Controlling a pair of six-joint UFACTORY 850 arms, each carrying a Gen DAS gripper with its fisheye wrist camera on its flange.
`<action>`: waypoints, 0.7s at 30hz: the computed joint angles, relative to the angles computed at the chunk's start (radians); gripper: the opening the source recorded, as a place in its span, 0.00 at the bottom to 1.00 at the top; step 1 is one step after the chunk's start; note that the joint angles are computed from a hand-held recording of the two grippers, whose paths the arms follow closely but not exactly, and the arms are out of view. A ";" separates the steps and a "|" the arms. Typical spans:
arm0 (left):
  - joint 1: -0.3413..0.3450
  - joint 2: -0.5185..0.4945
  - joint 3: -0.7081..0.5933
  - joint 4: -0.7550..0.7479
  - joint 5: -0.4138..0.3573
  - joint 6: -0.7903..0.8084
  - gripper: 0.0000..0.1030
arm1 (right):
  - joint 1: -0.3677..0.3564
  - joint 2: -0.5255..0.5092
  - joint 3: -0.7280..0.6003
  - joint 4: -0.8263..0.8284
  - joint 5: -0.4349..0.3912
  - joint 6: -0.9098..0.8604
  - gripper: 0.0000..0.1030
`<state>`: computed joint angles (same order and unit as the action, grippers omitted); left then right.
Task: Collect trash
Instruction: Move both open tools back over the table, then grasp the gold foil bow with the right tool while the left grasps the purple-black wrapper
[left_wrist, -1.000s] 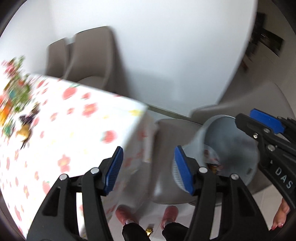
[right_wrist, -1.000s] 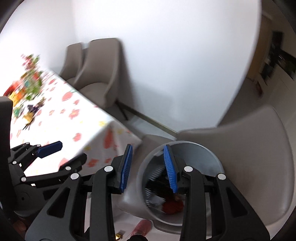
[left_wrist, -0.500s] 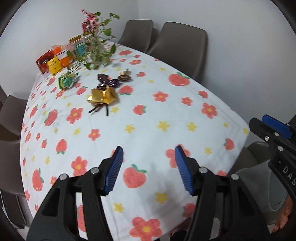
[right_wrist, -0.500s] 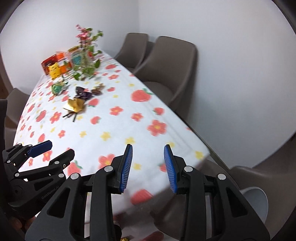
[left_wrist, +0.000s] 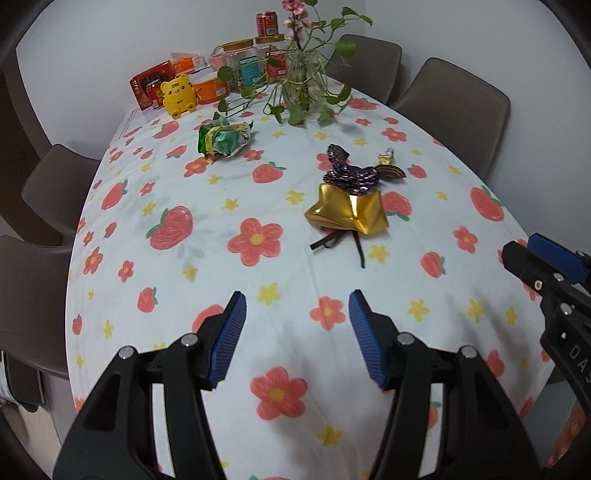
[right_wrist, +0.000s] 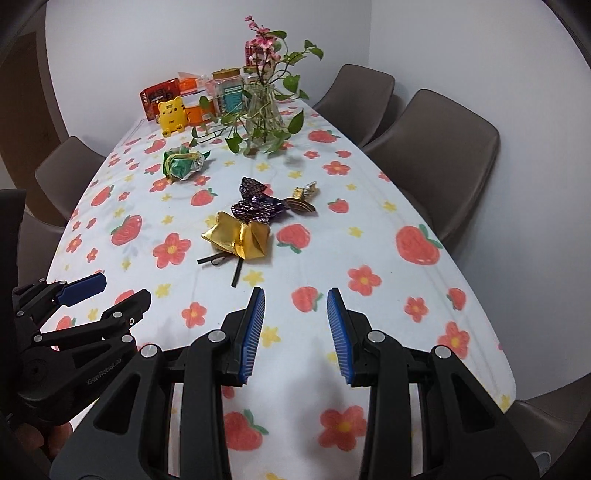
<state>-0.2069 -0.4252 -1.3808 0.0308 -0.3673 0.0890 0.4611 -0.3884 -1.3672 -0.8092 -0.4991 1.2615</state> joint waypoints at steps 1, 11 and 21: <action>0.006 -0.015 -0.018 -0.004 -0.005 0.005 0.57 | -0.004 -0.027 -0.031 0.022 0.006 -0.027 0.33; 0.050 -0.163 -0.182 -0.059 -0.047 0.105 0.57 | -0.031 -0.246 -0.297 0.178 -0.018 -0.216 0.33; 0.066 -0.287 -0.326 -0.100 -0.100 0.171 0.57 | -0.057 -0.426 -0.510 0.298 -0.092 -0.349 0.32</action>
<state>-0.1404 -0.7125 -1.7068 -0.0689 -0.4669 0.2597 0.4045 -0.8146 -1.8771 -0.5109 -0.5911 0.9125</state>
